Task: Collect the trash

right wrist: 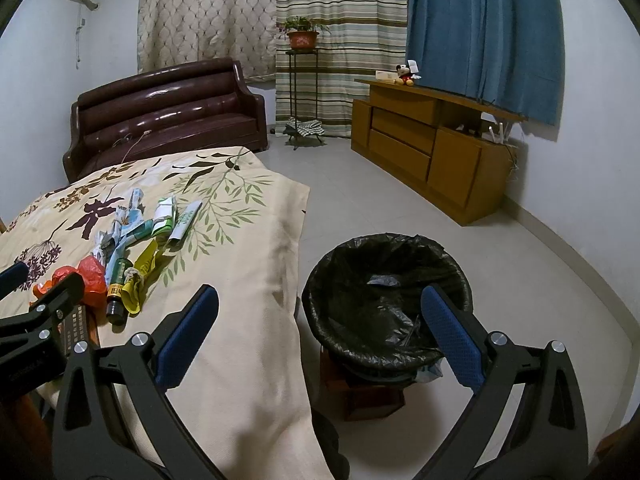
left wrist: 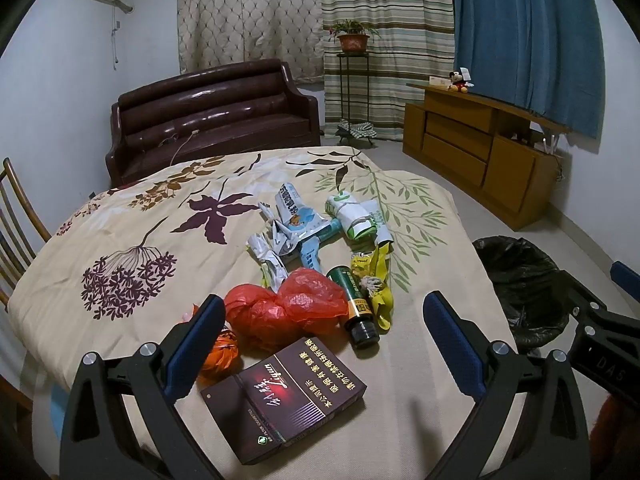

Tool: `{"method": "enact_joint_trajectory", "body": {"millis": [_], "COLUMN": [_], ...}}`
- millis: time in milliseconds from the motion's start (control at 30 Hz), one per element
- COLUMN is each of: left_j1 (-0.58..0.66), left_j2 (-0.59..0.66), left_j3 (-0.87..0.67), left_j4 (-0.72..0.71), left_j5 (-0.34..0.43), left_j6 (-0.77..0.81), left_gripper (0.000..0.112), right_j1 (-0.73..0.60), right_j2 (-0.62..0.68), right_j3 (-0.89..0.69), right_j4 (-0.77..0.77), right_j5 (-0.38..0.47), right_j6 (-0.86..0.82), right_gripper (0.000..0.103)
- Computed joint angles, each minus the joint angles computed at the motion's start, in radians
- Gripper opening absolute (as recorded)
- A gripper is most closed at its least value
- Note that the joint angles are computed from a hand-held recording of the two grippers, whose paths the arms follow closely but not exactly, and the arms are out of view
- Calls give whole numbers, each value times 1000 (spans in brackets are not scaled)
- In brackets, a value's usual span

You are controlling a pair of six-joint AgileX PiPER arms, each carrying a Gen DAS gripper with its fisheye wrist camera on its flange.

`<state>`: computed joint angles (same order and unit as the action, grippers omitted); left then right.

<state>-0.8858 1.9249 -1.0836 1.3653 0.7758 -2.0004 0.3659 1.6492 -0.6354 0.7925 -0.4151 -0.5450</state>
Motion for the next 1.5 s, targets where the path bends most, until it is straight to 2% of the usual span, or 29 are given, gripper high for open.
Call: {"method": "enact_joint_trajectory", "body": {"millis": [1500], "left_j1": [-4], "left_j2": [2], "left_j3": [0], "left_j4": [4], "left_j5": [5], "left_j6": [-3], "left_gripper": [96], "right_j1": [-15], "right_j2": [-8], "right_j3": [2], "right_j4": [-19], "right_j5": [13], "right_j6": [11], "right_gripper": [99]}}
